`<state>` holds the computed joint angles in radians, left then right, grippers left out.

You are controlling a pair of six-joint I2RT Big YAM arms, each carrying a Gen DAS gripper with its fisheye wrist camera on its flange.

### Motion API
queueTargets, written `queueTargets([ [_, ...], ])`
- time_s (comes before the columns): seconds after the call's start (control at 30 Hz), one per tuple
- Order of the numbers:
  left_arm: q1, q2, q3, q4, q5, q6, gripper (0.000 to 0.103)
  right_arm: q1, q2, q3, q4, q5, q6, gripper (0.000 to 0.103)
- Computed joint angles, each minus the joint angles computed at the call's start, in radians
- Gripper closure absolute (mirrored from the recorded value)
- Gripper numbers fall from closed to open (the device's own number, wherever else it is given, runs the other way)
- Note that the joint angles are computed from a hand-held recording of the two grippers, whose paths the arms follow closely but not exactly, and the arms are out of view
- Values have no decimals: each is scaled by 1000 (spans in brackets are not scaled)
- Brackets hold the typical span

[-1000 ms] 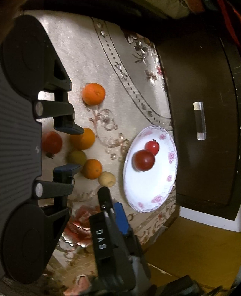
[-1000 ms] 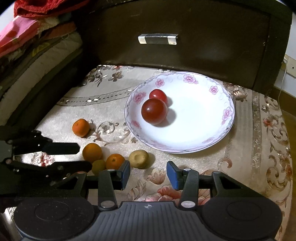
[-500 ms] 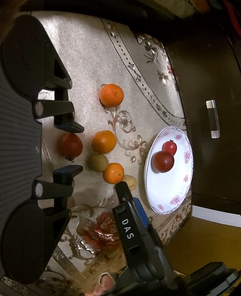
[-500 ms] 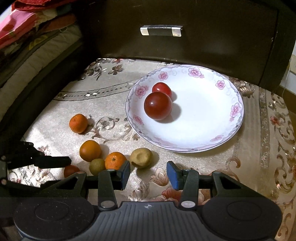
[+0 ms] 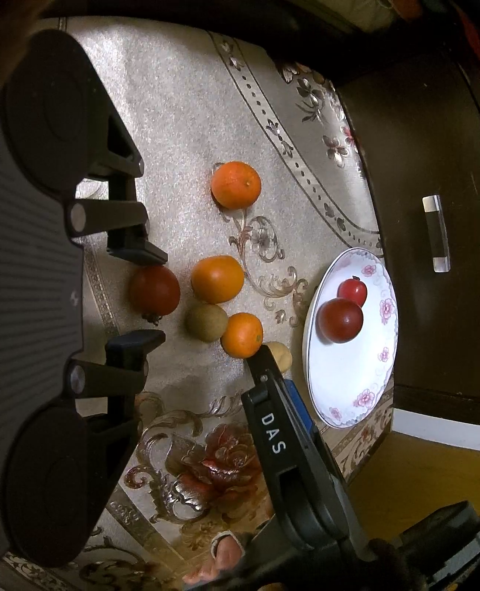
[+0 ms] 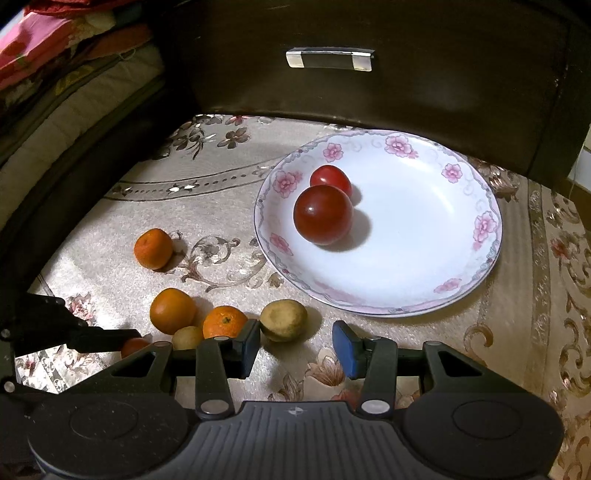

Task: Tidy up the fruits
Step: 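Move the left tool to the second cherry tomato and grasp it, then grasp the tan round fruit with the right tool while the left tool holds the cherry tomato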

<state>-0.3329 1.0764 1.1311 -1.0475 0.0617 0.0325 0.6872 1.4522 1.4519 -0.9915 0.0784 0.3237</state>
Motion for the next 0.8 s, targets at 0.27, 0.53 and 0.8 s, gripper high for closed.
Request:
queueTargets([
  [0.27,-1,-1,-2,2,0,-3,60,12,9,-8,36,30,-27,61],
  [0.53,-1,-1,-1,2,0,-3,60,18,11,-14,63,61,-22,70],
  [0.8,5,-4,-1,1,10,-6,60,21,13,-13,63,61,-19,78],
])
